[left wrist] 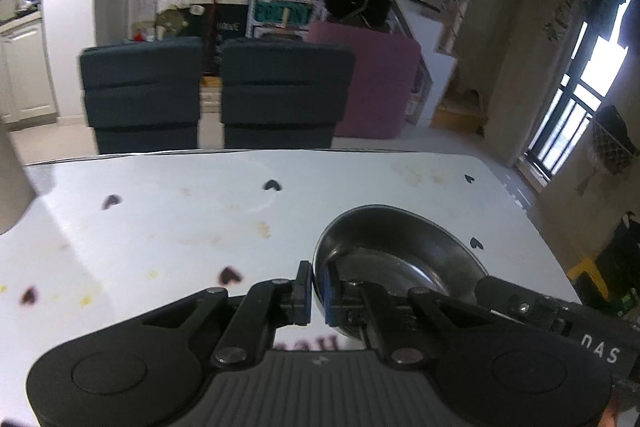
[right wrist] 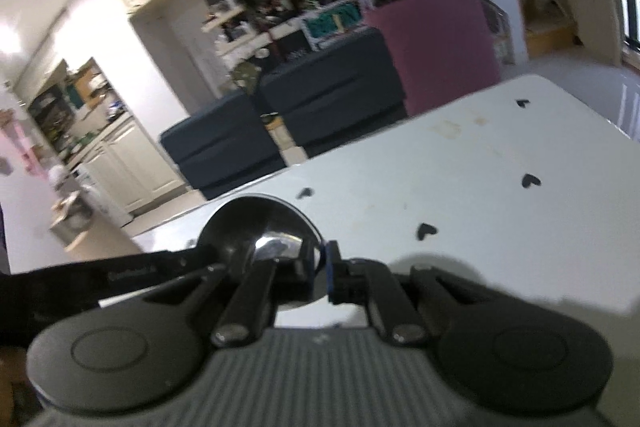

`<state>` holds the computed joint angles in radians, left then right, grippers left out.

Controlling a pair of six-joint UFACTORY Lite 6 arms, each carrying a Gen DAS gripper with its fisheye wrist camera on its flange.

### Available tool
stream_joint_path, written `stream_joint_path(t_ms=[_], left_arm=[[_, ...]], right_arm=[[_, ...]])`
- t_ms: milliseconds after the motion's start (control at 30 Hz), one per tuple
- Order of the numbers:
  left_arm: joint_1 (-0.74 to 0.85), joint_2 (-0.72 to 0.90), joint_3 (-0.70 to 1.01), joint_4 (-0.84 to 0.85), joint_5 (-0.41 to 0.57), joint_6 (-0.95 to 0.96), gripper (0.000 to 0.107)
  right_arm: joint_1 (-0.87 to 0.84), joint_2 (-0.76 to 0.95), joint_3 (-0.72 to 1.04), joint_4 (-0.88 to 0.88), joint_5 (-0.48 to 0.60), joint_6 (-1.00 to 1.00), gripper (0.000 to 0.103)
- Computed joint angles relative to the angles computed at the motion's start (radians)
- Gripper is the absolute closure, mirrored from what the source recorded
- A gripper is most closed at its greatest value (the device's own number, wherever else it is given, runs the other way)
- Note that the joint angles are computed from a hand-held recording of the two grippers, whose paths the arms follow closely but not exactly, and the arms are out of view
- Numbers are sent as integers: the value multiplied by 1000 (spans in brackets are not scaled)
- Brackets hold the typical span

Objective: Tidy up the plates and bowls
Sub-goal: 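Lift the steel bowl with both grippers and carry it over the trays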

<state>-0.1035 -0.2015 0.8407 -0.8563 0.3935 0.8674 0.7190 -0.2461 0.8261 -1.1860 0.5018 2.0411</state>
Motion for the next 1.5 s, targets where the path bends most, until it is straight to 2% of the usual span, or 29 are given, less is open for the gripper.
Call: stream_joint_path(t_ms=[167,400,533,667,767,833,967,1067,1367,1500], left_arm=[[105,-240,-98,155,110,-121,102],[348,-477,-141,209,332,-83,102],[558,-538,-121,166,487,43,102],[856,-561,-84,87,673,235,102],[1093,-510,-50,21,797,410,101],[1198,-444,-23,4,840,491,101],[1323,-295,28,-23,859,610,102],[1344,-180,58,-29,819,646,102],[1294,135,142,-44,659,688,102],[1230,225,153,-7,576,658,102]], right_arm=[[133,-61,26,66,83,-71,96],[225,-72,42,31,74,-38,96],[239,-65,40,8,20,-7,96],[252,-47,48,-13,-47,24,96],[285,12,106,-3,-63,14,96],[303,59,151,-7,-76,8,96],[336,183,260,20,-98,-35,96],[362,294,366,96,-85,-125,96],[360,592,663,422,-66,-497,95],[347,665,707,573,-66,-656,95]])
